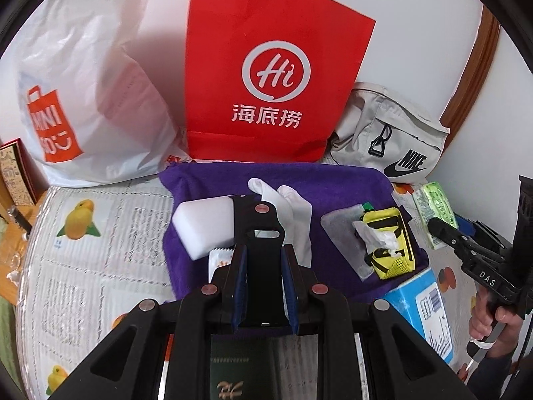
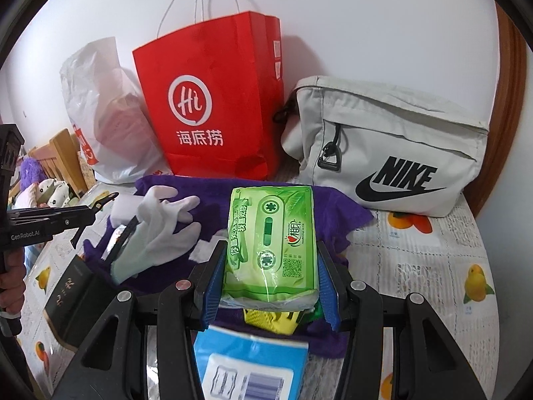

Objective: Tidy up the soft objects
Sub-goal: 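Carry the strap piece in the left gripper while the right carries the green packet to the towel, then open the left gripper over the towel while the right releases the green packet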

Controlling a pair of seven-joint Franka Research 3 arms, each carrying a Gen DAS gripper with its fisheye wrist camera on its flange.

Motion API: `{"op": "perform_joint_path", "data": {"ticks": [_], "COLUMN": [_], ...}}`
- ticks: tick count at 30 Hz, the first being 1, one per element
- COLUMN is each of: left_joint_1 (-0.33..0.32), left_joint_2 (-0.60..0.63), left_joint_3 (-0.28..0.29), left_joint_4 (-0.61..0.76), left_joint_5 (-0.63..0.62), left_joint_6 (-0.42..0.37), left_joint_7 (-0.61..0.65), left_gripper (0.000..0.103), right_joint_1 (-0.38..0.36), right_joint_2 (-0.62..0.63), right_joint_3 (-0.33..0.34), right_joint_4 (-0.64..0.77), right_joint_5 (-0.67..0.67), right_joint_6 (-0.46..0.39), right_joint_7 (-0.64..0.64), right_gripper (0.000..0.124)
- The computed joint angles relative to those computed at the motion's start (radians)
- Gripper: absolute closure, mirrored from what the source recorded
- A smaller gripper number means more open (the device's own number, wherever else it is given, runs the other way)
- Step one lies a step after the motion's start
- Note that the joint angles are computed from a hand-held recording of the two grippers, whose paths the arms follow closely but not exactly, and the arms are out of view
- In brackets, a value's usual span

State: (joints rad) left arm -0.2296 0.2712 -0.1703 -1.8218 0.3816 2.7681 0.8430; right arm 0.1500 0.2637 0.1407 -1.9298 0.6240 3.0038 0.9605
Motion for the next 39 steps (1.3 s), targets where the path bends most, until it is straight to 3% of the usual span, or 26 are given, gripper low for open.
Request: {"op": "perform_joint_path", "data": {"ticks": [21, 39], "left_joint_1": [0.013, 0.001], "left_joint_2": [0.208, 0.260], "left_joint_3": [-0.026, -0.025], "left_joint_4": [0.234, 0.299], "left_joint_5": [-0.128, -0.166], "left_joint_6": [-0.068, -0.103], "left_joint_7": [0.146, 0.197], "left_gripper": [0.083, 0.082], "right_joint_1": [0.036, 0.011], "right_joint_2": [0.219, 0.248], "right_joint_3": [-0.075, -0.058], "right_joint_4": [0.273, 0.304], "right_joint_5": [-0.216, -0.223], "right_joint_6": [-0.216, -0.255], "right_joint_7": [0.183, 0.205], "right_gripper": [0.074, 0.073]}}
